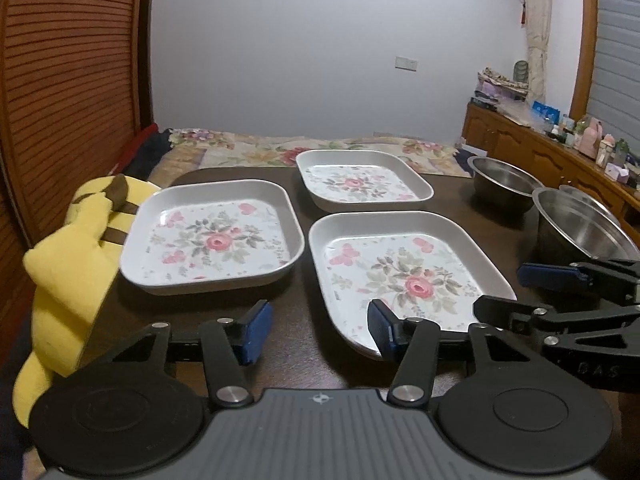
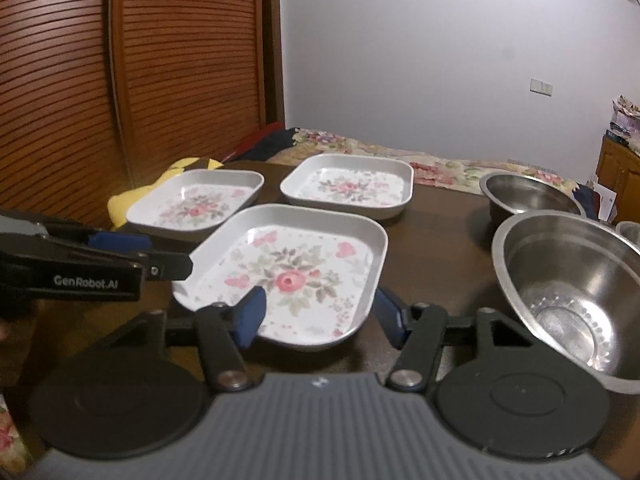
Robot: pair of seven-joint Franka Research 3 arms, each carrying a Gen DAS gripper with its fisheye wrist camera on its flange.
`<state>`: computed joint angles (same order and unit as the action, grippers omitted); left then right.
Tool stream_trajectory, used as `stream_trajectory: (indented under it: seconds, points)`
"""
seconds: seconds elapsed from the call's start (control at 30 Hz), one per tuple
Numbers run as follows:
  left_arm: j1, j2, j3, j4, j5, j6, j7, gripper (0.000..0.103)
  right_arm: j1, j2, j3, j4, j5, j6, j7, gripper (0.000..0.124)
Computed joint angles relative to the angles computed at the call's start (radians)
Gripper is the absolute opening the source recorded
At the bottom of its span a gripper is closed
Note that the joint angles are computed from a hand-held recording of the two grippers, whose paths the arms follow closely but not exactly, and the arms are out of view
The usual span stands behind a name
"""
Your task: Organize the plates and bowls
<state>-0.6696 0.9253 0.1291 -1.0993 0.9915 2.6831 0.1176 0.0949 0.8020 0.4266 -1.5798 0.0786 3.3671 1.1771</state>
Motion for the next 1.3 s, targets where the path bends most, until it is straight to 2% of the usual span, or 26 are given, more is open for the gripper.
stream_trajectory:
  seconds: [0.13, 0.2, 0.3, 0.53, 0.67, 0.8, 0.93, 1.07, 1.3]
  points:
    - [0.021, 0.029, -0.015, 0.035, -0.033, 0.018, 0.028, 0.046, 0.014, 0.013, -0.020, 0.030, 0.018, -0.042, 0.004, 0.061]
    - [0.027, 0.046, -0.017, 0.055, -0.050, 0.028, 0.048, 0.038, 0.004, 0.024, -0.006, 0.046, 0.030, -0.060, -0.003, 0.061]
    - [0.033, 0.064, -0.015, 0.076, -0.076, 0.049, 0.064, 0.033, 0.014, 0.032, -0.012, 0.065, 0.056, -0.074, -0.014, 0.056]
    - [0.044, 0.096, -0.012, 0.116, -0.134, 0.083, 0.132, 0.024, 0.109, 0.041, -0.115, 0.117, 0.141, -0.103, 0.001, 0.047]
    - [0.058, 0.098, -0.019, 0.110, -0.170, 0.111, 0.177, 0.017, 0.141, 0.049, -0.149, 0.135, 0.176, -0.103, 0.017, 0.047]
    - [0.057, 0.100, -0.013, 0.107, -0.192, 0.125, 0.216, 0.015, 0.171, 0.051, -0.185, 0.141, 0.196, -0.092, 0.035, 0.042]
    - [0.065, 0.089, -0.022, 0.087, -0.217, 0.142, 0.242, 0.014, 0.128, 0.058, -0.133, 0.138, 0.196, -0.083, 0.037, 0.033]
    - [0.061, 0.056, -0.027, 0.040, -0.234, 0.149, 0.270, 0.014, 0.070, 0.043, -0.066, 0.101, 0.188, -0.080, 0.033, 0.032]
    - [-0.014, -0.050, 0.043, -0.117, -0.147, 0.186, 0.131, 0.015, -0.041, -0.015, 0.052, -0.038, 0.135, -0.009, 0.031, 0.031]
